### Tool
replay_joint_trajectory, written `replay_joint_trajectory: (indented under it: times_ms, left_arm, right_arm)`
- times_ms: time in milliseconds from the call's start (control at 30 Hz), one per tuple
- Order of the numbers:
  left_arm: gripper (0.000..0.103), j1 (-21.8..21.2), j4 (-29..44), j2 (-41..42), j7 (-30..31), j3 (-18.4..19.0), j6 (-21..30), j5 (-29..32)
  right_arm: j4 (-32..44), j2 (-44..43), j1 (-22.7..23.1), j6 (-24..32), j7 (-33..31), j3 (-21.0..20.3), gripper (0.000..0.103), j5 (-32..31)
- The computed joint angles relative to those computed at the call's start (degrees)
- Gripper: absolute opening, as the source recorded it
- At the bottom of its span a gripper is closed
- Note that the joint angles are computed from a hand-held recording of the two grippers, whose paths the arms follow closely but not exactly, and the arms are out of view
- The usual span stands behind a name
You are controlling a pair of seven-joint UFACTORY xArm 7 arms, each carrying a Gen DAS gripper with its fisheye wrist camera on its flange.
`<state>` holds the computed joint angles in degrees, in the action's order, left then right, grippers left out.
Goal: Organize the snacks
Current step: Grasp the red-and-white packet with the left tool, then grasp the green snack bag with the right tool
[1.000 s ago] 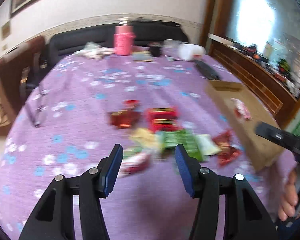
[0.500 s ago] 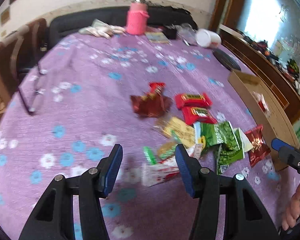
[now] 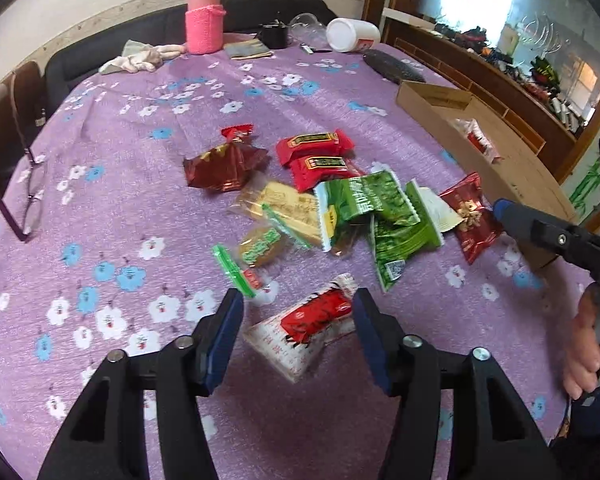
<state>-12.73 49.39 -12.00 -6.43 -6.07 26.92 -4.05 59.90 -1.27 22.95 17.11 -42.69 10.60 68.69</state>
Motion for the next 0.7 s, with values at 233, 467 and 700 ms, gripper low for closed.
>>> replay_joint_trajectory:
  times_ms: [233,467,700]
  left_arm:
    - [0.067,-2.5,-1.2,-1.1,6.3,-0.4,0.0,-0.9]
    - [0.052,0.0,0.0,1.2,-2.2,-2.9,0.4,7.8]
    - [0.027,-0.3,-1.6,0.9,-4.7,-2.4,-3.3,9.3]
  right_arm:
    - [-0.2,-0.1,-0.1,0.6,0.1,-0.1,0.059,0.1]
    - [-0.1,0.3,-0.1,0.1,0.1,0.2,0.059,-0.4]
    - [0.0,0.8,0.5,-1.4,5.6,0.9,0.059,-8.6]
